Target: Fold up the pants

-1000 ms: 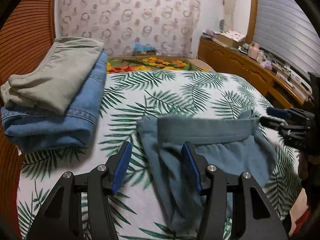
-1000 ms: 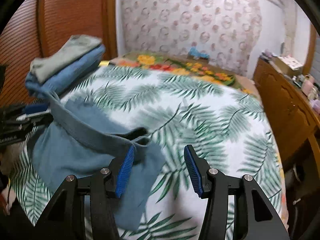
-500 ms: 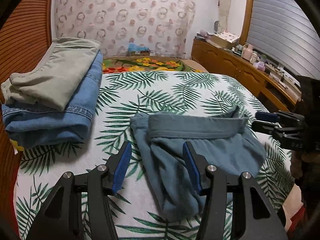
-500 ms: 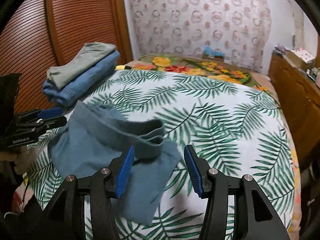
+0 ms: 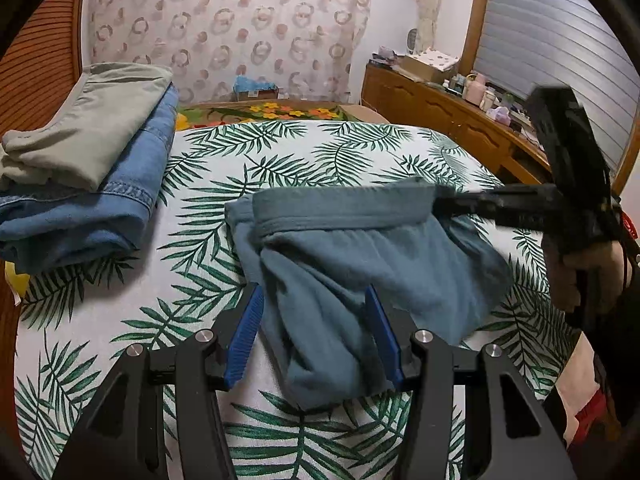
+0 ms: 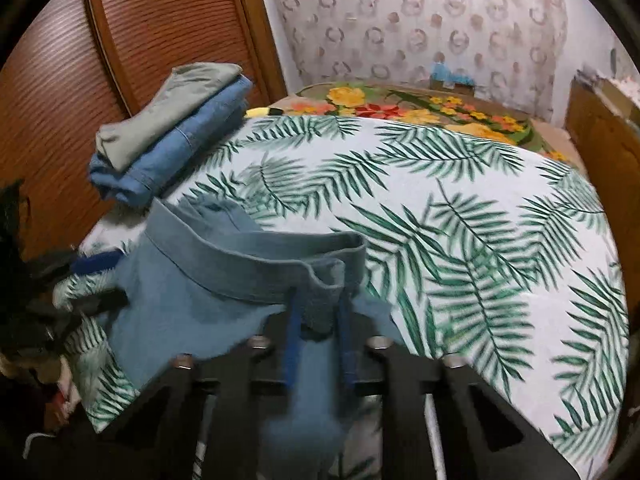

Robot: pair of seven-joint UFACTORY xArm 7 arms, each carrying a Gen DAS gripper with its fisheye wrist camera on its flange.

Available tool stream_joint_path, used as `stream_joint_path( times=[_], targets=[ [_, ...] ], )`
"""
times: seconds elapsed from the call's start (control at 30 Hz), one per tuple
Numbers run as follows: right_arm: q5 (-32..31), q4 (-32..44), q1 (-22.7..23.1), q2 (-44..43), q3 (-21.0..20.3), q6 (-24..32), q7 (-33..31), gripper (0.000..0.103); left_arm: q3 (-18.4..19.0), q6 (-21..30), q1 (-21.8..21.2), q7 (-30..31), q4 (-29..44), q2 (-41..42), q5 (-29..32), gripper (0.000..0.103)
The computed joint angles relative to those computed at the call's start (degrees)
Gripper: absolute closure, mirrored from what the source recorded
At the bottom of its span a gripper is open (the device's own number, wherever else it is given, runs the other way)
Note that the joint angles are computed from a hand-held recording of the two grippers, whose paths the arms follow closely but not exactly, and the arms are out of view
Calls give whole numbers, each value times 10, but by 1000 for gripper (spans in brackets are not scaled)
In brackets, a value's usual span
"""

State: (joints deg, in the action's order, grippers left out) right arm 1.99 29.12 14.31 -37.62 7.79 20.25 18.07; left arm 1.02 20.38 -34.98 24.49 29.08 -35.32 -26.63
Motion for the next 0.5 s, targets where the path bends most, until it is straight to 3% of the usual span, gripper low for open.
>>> stream_joint_path(
  times=[0.13,0.3,0.4,0.5],
  targets=[
    [-14,12,-31,13,18,-25,25,95,0,4,1,-3,-5,-10,1,49],
    [-66,31,-76,37,68,-9,76,95,3,11,-2,-2,-19,-30,2,49],
    [-94,39,-91,50,82,-6,107,83,10,16,-8,4,-30,-46,-1,49],
    [-118,39,-97,36,92,17,138,72,14,26,-12,10,-38,-63,-3,58]
  ],
)
